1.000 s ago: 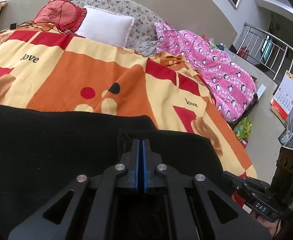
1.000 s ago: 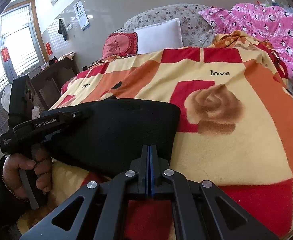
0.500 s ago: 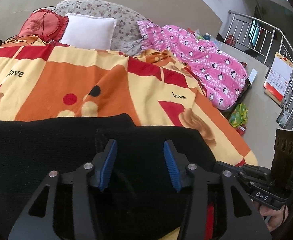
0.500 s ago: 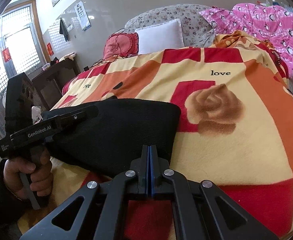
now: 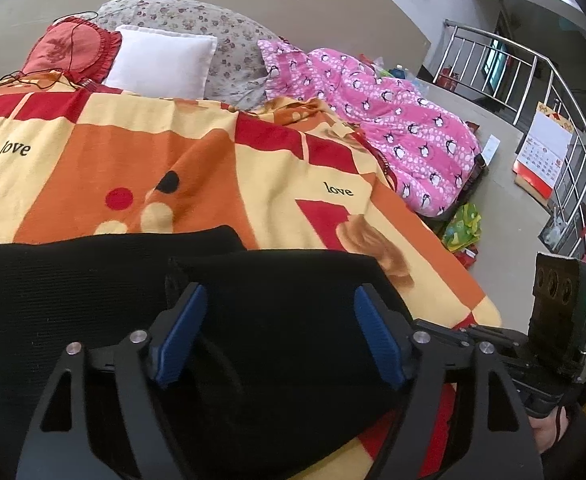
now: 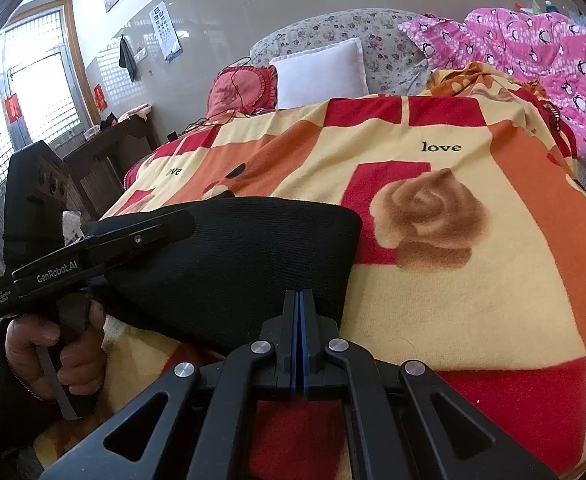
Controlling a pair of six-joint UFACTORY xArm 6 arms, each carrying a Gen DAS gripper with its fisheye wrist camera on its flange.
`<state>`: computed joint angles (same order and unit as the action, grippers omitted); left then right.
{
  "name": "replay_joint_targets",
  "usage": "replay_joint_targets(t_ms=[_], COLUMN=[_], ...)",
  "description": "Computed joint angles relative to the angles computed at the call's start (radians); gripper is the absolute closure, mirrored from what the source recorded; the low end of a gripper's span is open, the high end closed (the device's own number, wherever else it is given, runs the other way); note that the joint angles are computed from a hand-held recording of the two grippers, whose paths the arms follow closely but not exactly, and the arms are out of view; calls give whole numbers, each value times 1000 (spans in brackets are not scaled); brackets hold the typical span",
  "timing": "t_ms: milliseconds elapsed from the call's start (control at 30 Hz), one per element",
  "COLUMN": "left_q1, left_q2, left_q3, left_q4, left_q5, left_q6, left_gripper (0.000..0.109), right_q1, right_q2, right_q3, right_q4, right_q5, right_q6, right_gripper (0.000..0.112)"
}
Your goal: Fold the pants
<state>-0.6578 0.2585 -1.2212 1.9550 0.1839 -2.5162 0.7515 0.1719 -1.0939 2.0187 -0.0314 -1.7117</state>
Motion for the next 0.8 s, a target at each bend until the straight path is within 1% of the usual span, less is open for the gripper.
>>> replay_joint_targets(t_ms=[133, 233, 367, 600, 700, 800], left_q1=[-3, 0, -3, -4, -4, -6], left_q2=[-2, 2, 4, 4, 1, -2], left_q3=[0, -10, -12, -13, -12, -11], left_q4=[38, 99, 78, 92, 109, 149], left_q5=[4, -13, -10, -11, -8, -3], left_q6=[-43, -105, -73, -88, -109, -157], left_gripper=[32, 28, 25, 24, 24, 24], right_q1=[1, 1, 1, 1, 1, 1], right_q2=[0, 0, 0, 1, 1, 1], right_q3=[-1, -1, -1, -4, -3, -3], right_q4=[7, 7, 7, 14, 14, 15], right_q5=[-1, -2, -2, -6, -5, -5], right_q6=[-7, -8, -8, -17, -17, -18], right_gripper=[112, 112, 112, 112, 112, 112])
